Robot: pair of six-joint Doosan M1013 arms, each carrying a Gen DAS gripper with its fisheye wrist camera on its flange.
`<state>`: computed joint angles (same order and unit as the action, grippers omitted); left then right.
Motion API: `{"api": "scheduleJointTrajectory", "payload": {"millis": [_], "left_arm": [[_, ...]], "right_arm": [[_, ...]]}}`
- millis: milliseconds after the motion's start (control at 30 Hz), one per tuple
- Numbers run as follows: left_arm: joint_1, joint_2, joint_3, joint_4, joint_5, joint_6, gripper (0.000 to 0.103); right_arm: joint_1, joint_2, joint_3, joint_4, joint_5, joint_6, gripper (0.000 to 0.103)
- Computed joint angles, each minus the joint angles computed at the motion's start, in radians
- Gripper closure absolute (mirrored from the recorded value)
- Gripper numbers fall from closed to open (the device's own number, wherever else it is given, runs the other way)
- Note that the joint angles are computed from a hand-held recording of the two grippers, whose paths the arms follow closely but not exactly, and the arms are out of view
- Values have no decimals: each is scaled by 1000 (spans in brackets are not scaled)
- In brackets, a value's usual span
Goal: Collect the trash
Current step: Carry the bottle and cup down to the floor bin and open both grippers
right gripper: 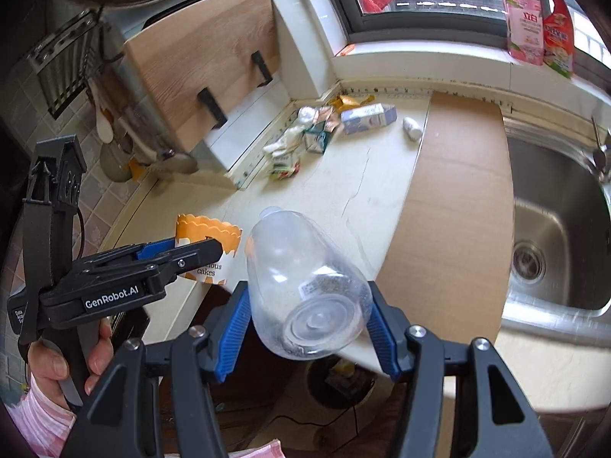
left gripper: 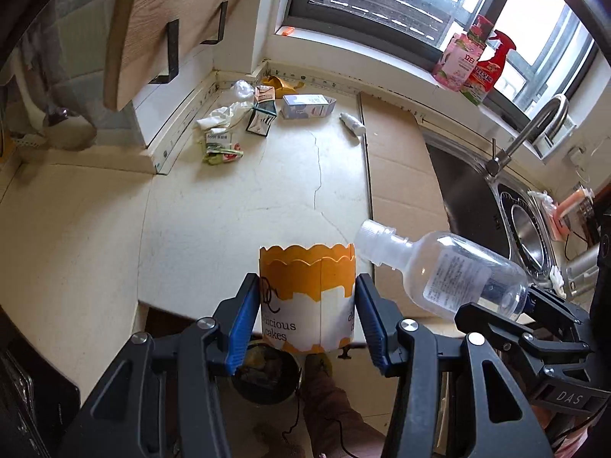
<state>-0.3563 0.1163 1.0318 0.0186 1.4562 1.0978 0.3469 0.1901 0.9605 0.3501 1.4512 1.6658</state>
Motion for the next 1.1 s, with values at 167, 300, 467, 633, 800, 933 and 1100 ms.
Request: {"api": "scheduleJointTrajectory", "payload": {"millis": [167, 300, 467, 633, 800, 933, 1100], "left_arm": [[-13, -92, 130, -2, -16, 2, 54], [-10, -146, 230, -37, -9, -13, 54], [-2, -182, 333, -85, 1, -27, 54], [2, -191, 425, -128, -4, -32, 54], [-1, -178, 526, -133, -52, -9, 53], [5, -149, 607, -138, -108, 8, 52], [23, -107, 684, -141, -178, 15, 29]], "right_arm": [[64, -75, 111, -37, -10, 61, 45], [107, -109, 178, -63, 16, 103, 45], [147, -130, 254, -102, 53, 142, 45], [163, -141, 348, -122, 54, 163, 45], [159, -137, 471, -133, 5, 178, 44], [164, -108, 546, -142, -52, 145, 44], [173, -61, 625, -151, -133, 71, 42]]}}
